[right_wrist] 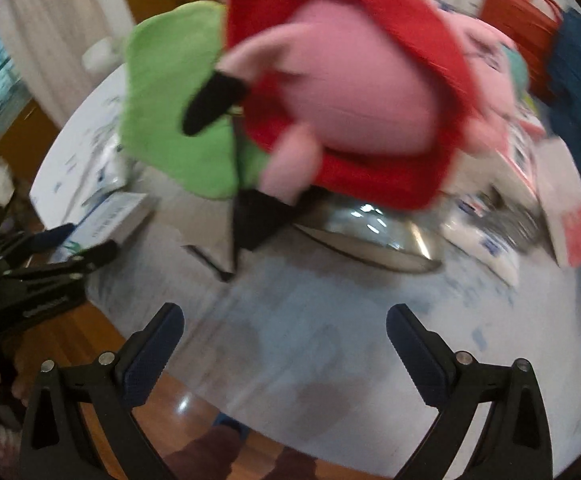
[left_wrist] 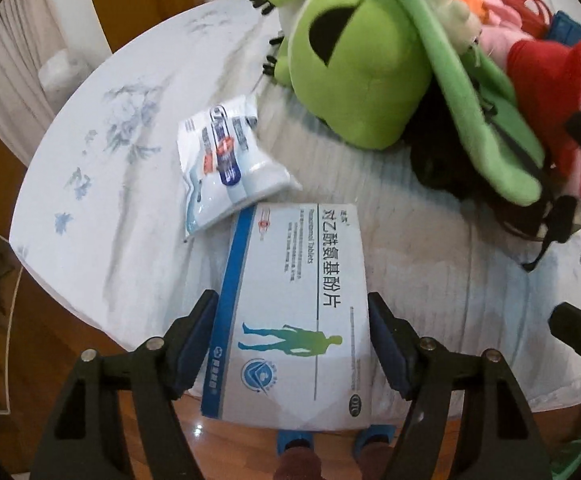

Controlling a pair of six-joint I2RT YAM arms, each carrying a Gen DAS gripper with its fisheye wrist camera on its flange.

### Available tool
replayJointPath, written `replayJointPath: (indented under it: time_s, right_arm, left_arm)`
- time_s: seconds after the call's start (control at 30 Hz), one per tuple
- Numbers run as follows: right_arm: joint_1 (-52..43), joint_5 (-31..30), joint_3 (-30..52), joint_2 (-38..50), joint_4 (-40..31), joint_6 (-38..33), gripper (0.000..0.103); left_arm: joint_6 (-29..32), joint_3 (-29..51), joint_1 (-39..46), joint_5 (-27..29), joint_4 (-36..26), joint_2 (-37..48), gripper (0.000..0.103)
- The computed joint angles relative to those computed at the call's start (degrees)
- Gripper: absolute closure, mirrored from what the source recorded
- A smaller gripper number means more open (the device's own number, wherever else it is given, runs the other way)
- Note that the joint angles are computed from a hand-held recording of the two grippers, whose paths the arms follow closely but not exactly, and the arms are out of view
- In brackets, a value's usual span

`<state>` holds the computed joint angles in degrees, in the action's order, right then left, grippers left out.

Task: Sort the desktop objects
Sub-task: 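Grasp the white medicine box with the left tool and lift it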

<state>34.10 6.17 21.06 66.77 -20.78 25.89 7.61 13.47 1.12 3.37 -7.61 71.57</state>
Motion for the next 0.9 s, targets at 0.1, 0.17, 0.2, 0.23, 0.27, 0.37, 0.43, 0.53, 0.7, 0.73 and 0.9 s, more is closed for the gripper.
replayJointPath:
  time_s: [0.1, 0.17, 0.2, 0.23, 0.27, 0.37, 0.43, 0.53, 0.7, 0.73, 0.9]
  right_arm:
    - [0.4, -0.7, 0.7, 1.1, 0.7, -2.1, 0.0]
    - [-0.6, -1.5, 0.9, 1.2, 0.8, -4.7, 0.0]
    - [-0.5, -1.6, 1.2, 0.9, 0.3, -5.2, 0.0]
    - [0.0, -1.4, 1.7, 0.1, -0.3, -5.5, 0.0]
    - [0.5, -1.2, 2.3, -1.0, -0.9, -5.8, 0.0]
    - [3.0, 0.4, 5.5, -1.3, -1.1, -4.5, 0.0]
    - [5.1, 1.3, 8.2, 0.7, -0.1, -3.0, 0.001]
    - [9.6, 2.4, 14.0, 7.9, 2.1, -0.5, 0.01]
    - [15.0, 5.0, 26.9, 26.8, 6.5, 6.9, 0.017]
    - [14.9, 5.0, 29.9, 30.9, 6.8, 8.1, 0.017]
    - [14.2, 5.1, 43.9, 47.0, 4.0, 13.7, 0.017]
  left_arm:
    - [-4.2, -0.9, -3.7, -3.0, -3.5, -6.0, 0.032]
    - [-4.9, -1.0, -2.4, -2.9, -7.9, -13.4, 0.032]
    - [-4.2, -0.7, -0.9, -2.6, -10.5, -17.3, 0.032]
    - [-3.9, 0.0, 0.2, -2.8, -14.3, -22.3, 0.032]
    - [-2.7, 1.1, 2.2, -2.4, -17.5, -25.9, 0.032]
    - [3.7, 4.4, 12.1, 0.6, -19.2, -27.0, 0.032]
    - [8.3, 6.5, 19.7, 3.2, -15.3, -21.3, 0.032]
    - [15.1, 10.3, 28.3, 7.7, -6.3, -7.2, 0.032]
    - [23.4, 19.6, 32.6, 11.7, 0.6, 13.0, 0.032]
    - [24.9, 22.1, 32.4, 11.9, 1.4, 17.5, 0.032]
    - [28.6, 29.3, 31.4, 11.2, 3.4, 30.5, 0.032]
